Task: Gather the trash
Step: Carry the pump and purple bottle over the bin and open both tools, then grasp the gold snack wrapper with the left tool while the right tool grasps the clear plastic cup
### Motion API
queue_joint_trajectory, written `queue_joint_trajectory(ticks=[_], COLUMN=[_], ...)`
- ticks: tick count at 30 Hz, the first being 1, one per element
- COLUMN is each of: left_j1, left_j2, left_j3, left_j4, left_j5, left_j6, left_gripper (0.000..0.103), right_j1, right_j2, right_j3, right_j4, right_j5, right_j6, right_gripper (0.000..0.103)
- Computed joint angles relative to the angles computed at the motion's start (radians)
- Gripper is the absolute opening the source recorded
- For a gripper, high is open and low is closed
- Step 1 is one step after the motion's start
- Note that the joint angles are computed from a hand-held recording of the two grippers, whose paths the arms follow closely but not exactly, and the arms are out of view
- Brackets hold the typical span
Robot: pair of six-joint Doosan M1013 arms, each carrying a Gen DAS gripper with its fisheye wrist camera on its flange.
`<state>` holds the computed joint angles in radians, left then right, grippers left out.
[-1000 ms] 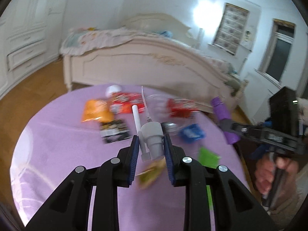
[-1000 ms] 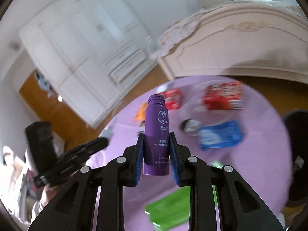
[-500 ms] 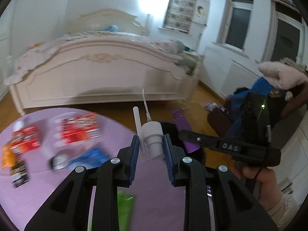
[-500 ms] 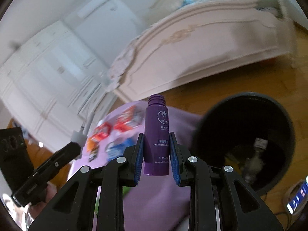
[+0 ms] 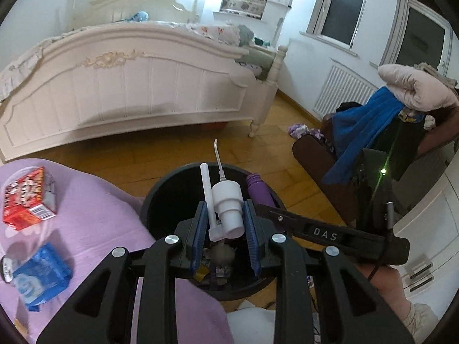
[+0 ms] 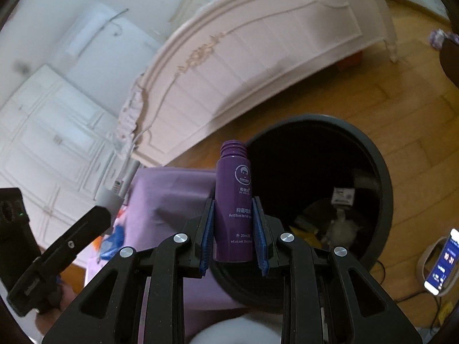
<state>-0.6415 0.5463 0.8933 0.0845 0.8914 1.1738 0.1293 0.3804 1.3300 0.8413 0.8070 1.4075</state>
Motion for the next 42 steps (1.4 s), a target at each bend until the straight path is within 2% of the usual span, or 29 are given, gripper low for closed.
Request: queue_joint_trajectory(ticks=[9, 12, 22, 23, 24, 25, 26, 28, 30, 35, 38, 42], left_j1=[-0.006, -0.007, -0.009, -0.01, -0.011, -0.012, -0.013, -0.017, -0.021, -0.024, -0.02, -0.012], left_j2=[0.041, 0.054, 0.081, 0.081, 0.08, 0.08, 0.078, 0.067, 0.048, -0.014, -0.075, -0.155], left_j3=[-0.051, -0.069, -0.117, -0.117, -0.118, -0.121, -0.121, -0.108, -0.082, -0.005, 0.081, 0.186], left_j4=[-0.01, -0.015, -0.014, -0.015, -0.014, -0.011, -0.004, 0.016, 0.041, 0.079, 0.122, 0.188], left_j5=[0.056, 0.073, 0.109, 0.11, 0.115, 0.12, 0.123, 0.117, 0.093, 0.055, 0.021, -0.009], left_j6=[0.016, 0.029, 0.044, 0.042, 0.041, 0.041, 0.04, 0.026, 0.005, -0.051, -0.118, -0.211], left_gripper=[0.026, 0.022, 0.024, 0.024, 0.024, 0.025, 0.027, 0.048, 0.061, 0.062, 0.07, 0.071], right_j1=[-0.011, -0.012, -0.018, -0.018, -0.018, -0.018, -0.018, -0.016, -0.013, 0.001, 0.017, 0.05], right_j2=[0.016, 0.02, 0.03, 0.03, 0.028, 0.026, 0.019, 0.013, 0.007, -0.009, -0.017, -0.023], right_j3=[0.014, 0.016, 0.012, 0.011, 0.011, 0.014, 0.021, 0.022, 0.021, 0.016, 0.005, -0.02], right_j4=[-0.01, -0.013, -0.019, -0.021, -0.03, -0.031, -0.02, -0.019, -0.017, -0.004, 0.002, 0.0], right_j5=[-0.001, 0.0, 0.006, 0.01, 0.01, 0.003, -0.01, -0.01, -0.01, 0.005, 0.024, 0.066], right_j6=[0.031, 0.035, 0.056, 0.063, 0.078, 0.085, 0.08, 0.067, 0.056, 0.016, -0.015, -0.063], right_gripper=[0.026, 0.026, 0.028, 0.038, 0.055, 0.061, 0.064, 0.064, 0.064, 0.064, 0.064, 0.064])
